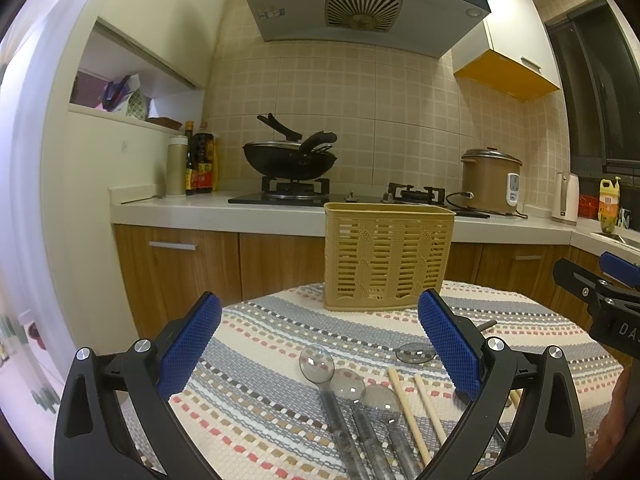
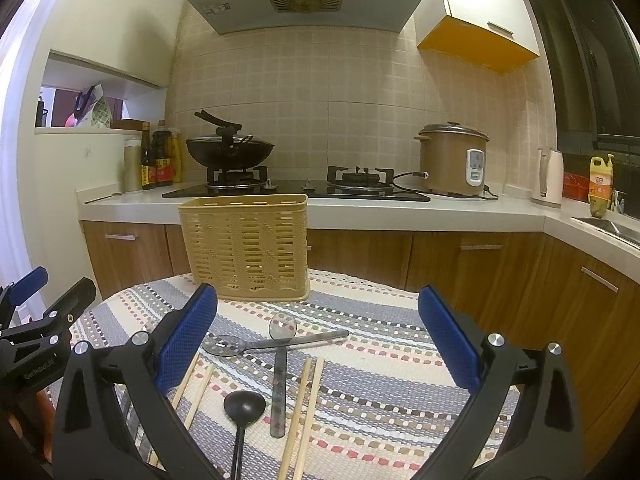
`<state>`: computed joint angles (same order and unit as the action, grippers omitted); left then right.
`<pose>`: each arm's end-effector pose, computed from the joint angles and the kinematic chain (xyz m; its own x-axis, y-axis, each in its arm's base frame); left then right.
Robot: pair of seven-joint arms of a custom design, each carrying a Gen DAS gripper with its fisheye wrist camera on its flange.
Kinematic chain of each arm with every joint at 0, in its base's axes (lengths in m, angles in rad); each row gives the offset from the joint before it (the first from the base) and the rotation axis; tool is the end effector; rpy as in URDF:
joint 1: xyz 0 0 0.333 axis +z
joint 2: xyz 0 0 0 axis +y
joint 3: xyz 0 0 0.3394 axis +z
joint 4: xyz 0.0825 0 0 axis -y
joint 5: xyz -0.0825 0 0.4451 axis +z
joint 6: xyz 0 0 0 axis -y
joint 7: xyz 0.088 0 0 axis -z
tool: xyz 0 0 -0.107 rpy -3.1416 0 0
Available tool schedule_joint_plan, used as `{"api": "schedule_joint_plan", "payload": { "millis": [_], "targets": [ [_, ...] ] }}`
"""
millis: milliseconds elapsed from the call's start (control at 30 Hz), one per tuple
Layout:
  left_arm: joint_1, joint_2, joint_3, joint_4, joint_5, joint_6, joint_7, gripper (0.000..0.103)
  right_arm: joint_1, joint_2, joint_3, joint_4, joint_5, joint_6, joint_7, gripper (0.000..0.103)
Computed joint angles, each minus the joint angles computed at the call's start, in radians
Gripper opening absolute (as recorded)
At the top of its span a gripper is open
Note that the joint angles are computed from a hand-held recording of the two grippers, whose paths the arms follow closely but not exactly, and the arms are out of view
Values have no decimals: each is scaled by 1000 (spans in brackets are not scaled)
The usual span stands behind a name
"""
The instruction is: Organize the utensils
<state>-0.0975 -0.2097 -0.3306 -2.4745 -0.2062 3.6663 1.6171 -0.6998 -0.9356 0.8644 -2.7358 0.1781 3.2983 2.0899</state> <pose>0.4853 -0.2024 0.5230 -0.2915 -0.9556 0.0440 -0.1851 0.0112 -0.9827 0.4127 0.0984 0.5385 -0.2920 -0.9564 -0.0105 -0.1961 0.0706 -0.9780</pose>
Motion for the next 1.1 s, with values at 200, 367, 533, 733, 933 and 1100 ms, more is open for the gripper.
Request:
{"api": "schedule_joint_plan", "payload": {
  "millis": [200,367,533,733,933,1100],
  "targets": [
    [-1,0,-1,-1,-5,3,5,96,-6,-5,6,0,-2,-4,6,96],
    [-3,1,2,-5,0,6,2,96,-8,-9,7,0,-7,-8,15,96],
    [-5,2,3,-5,0,5,2,96,-9,-12,7,-1,-14,-11,19,96],
    [-6,3,7,-5,8,5,-2,96,-6,-5,3,0,-20,-13,22,96],
    [-6,4,9,-5,15,1,-8,96,-7,-7,2,1,-25,-17,26,96],
    [-4,4,11,-5,22,0,-14,96,-10,-8,2,5,-35,-30,32,96]
  ]
}}
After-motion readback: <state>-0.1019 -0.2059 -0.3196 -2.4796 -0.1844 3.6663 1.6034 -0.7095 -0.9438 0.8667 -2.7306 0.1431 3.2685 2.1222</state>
